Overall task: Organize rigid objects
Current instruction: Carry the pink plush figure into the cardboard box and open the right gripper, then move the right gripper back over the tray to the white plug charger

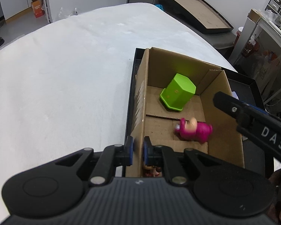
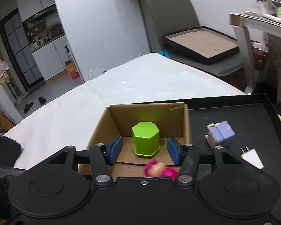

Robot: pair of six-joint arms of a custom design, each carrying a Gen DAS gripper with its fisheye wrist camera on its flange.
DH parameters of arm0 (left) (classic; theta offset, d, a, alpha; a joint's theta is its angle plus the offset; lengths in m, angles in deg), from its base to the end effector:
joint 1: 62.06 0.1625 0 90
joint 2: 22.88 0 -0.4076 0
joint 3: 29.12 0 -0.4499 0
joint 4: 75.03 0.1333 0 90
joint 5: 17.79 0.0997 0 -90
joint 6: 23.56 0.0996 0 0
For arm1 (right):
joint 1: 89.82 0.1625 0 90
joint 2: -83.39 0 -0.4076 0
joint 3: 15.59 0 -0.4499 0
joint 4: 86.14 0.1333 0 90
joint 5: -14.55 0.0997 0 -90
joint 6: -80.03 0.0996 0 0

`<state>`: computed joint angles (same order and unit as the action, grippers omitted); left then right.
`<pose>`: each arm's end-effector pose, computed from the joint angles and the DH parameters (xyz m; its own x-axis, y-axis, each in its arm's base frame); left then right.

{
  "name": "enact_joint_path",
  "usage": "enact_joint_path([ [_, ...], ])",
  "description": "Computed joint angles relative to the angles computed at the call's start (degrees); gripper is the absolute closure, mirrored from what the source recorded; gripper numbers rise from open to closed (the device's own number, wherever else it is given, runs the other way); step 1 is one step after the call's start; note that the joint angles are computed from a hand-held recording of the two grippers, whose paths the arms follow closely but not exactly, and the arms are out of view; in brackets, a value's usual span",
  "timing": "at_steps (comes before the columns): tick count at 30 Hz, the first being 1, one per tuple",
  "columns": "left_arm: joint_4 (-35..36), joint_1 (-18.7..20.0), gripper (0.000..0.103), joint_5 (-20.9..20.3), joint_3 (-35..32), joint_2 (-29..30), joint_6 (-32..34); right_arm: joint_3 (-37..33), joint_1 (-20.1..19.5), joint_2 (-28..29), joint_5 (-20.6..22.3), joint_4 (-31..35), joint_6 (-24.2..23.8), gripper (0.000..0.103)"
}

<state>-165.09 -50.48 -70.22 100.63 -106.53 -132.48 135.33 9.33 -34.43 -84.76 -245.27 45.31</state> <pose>-0.3230 -0.2642 0.1169 -0.7311 -0.4122 -0.5437 0.0357 0.7727 -0.6338 0.1674 -0.3023 0.2565 -0.7400 -0.5065 0.4426 -0.6692 0.6204 -0.4090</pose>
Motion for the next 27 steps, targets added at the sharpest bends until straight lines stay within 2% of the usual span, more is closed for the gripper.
enact_joint_path([
  [6,3.28,-0.62,0.093,-0.29,-2.65,1.94,-0.78,-0.54,-1.48,-1.95,0.42,1.02,1.54,0.05],
  [11,5.32,-0.6,0.089,-0.55,-5.1,3.47,-1.37,-1.12,-3.01,-3.79,0.64,2.34,2.39,0.043],
  [16,7.32,-0.54,0.087,-0.68,-7.58,5.18,-1.88,-1.11,-3.72,-4.22,-1.51,0.86,2.96,0.041],
  [22,9.37,-0.1,0.073,-0.66,-10.53,8.01,-2.47,-1.71,-6.59,-4.84,-0.71,1.48,3.66,0.041],
  [27,11.19,0.57,0.06,-0.99,-12.87,10.62,-2.64,-1.7,-8.59,-4.29,-1.21,0.21,1.86,0.039],
])
